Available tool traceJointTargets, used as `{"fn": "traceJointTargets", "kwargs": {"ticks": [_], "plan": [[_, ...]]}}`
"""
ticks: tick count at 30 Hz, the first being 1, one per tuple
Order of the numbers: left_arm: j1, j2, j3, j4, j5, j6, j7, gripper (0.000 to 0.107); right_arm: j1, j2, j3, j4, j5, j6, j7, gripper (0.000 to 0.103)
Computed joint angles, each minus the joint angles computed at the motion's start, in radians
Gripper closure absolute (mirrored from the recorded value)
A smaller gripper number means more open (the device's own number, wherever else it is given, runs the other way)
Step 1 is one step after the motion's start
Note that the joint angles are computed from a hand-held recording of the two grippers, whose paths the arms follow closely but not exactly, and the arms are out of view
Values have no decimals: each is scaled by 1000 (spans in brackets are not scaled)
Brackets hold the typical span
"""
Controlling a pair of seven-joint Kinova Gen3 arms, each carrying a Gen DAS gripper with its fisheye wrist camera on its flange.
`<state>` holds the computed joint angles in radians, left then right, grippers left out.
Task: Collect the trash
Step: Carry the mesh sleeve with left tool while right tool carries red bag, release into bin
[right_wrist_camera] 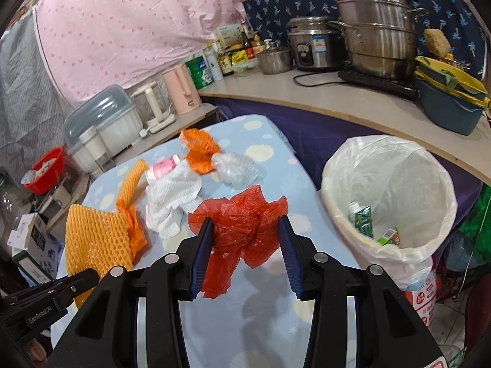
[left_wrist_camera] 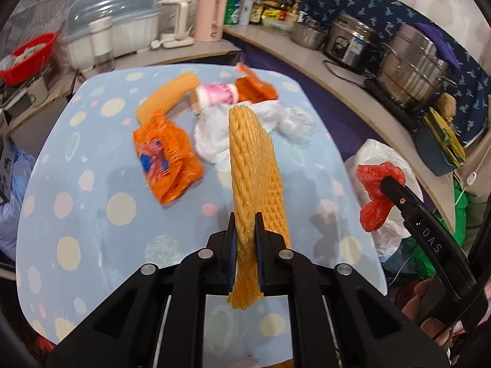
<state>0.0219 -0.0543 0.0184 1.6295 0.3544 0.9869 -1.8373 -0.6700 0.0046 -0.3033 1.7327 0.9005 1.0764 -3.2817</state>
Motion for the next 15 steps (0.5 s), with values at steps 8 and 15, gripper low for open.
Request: {"fn": "traceJointTargets", "kwargs": {"ticks": [8, 15], "plan": [[85, -6, 67, -47, -33, -29, 30, 98, 36, -86, -35, 49, 33, 113, -34, 62], [173, 20, 124, -95, -96, -69, 86, 98, 118, -171, -65, 105, 15, 154, -52, 62]]}}
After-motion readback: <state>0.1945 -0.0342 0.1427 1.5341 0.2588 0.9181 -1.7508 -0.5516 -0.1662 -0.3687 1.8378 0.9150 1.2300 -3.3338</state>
